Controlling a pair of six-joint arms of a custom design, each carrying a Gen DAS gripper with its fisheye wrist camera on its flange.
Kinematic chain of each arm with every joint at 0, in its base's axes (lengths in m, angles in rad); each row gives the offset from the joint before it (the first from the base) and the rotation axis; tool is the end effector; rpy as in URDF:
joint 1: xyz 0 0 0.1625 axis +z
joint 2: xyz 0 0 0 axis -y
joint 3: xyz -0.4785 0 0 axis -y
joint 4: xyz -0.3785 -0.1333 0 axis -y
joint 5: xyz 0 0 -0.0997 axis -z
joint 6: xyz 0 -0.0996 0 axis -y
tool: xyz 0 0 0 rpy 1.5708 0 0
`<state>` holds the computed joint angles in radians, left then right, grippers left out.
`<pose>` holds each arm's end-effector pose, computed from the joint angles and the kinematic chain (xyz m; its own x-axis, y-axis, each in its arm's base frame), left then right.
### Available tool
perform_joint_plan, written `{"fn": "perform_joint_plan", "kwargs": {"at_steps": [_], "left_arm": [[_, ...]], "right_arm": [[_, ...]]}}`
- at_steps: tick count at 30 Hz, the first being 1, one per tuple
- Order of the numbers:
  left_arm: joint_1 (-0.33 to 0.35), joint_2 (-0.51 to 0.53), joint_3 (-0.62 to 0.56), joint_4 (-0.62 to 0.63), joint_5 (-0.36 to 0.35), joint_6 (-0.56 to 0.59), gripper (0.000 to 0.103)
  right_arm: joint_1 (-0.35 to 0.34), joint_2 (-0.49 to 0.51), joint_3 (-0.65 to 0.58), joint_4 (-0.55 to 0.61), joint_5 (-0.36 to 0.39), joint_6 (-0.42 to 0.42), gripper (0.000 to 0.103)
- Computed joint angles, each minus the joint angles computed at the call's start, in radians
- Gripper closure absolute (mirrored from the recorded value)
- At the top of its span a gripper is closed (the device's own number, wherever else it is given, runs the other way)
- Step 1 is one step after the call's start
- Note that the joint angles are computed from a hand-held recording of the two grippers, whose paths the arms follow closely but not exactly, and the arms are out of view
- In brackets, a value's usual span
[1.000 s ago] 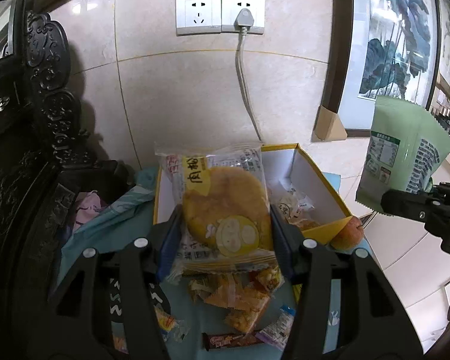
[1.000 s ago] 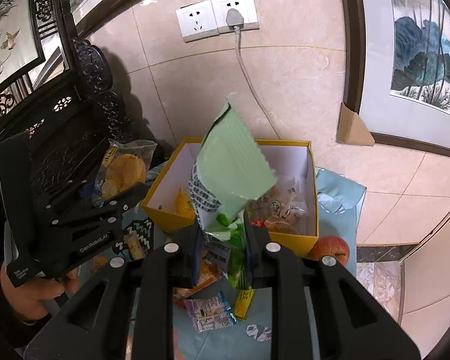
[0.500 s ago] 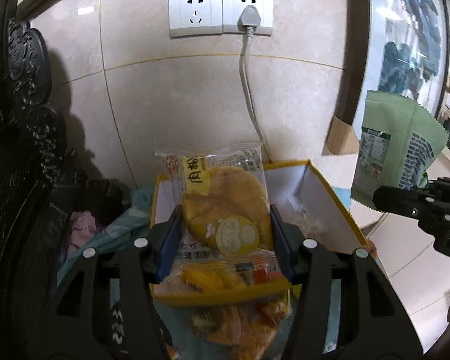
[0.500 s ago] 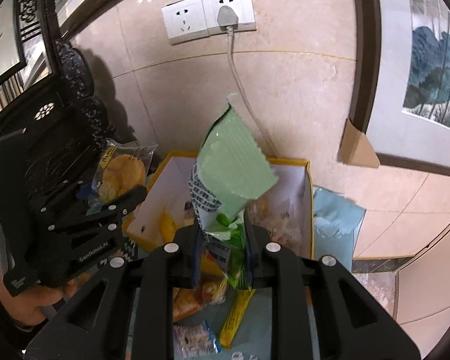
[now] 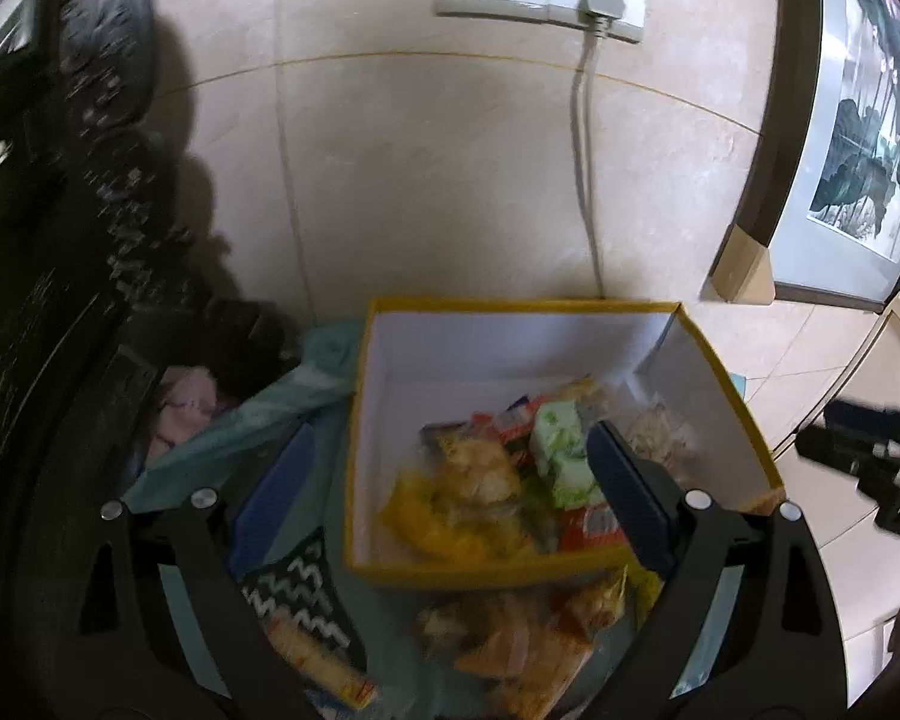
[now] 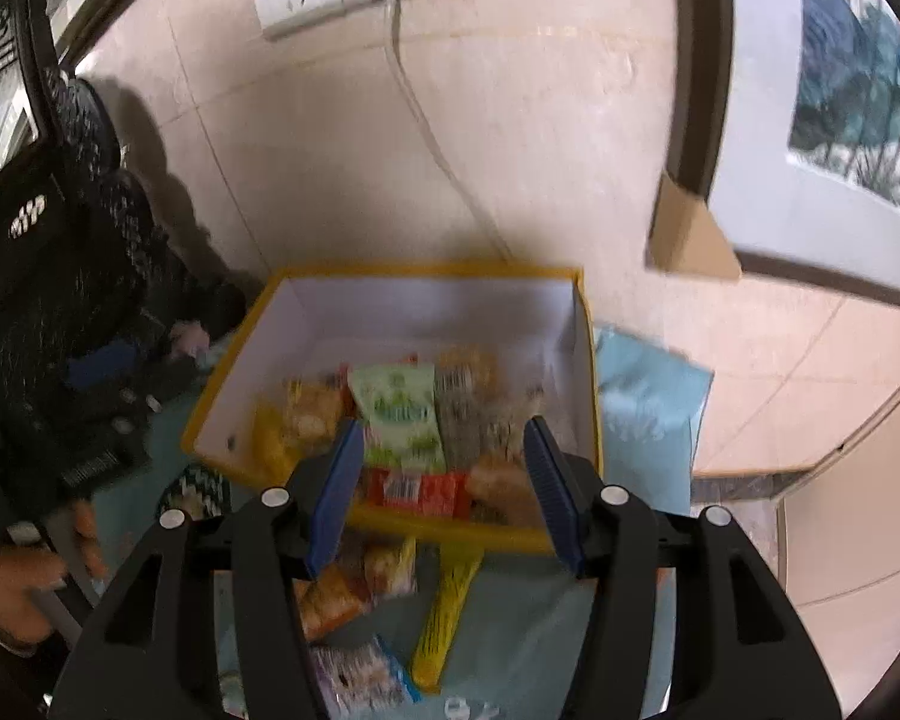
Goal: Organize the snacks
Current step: 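Carry both packs over the yellow box and open both tools to drop them, then grasp the tan taped pastry pack with the left tool while the right tool grasps the yellow rice bar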
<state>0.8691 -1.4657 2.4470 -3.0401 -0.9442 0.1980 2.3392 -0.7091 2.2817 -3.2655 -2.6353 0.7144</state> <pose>-0.1031 -0.4189 0.2992 -0.6684 0.4395 -0.6001 0.7156 0.5999 -0.3578 0.3580 -0.3039 0.0598 -0.7713 0.2708 0.5760 -0.2442 0.7098 -0.6607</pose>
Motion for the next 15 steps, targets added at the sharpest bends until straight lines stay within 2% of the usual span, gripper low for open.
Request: {"fn": "perform_joint_plan", "kwargs": {"at_steps": [5, 7, 10, 15], "left_arm": [[0.059, -0.082, 0.045, 0.088, 0.006, -0.026, 0.010], [0.082, -0.103, 0.067, 0.114, 0.006, -0.037, 0.010], [0.102, -0.121, 0.115, 0.131, -0.004, -0.029, 0.010], [0.092, -0.112, 0.192, 0.100, -0.017, -0.006, 0.010]], "right_arm": [[-0.010, 0.068, 0.026, 0.069, 0.051, 0.129, 0.047], [-0.024, 0.100, 0.040, 0.057, 0.072, 0.170, 0.047], [-0.049, 0.153, 0.065, -0.016, 0.111, 0.188, 0.048], [-0.079, 0.217, 0.074, -0.059, 0.145, 0.192, 0.050]]}}
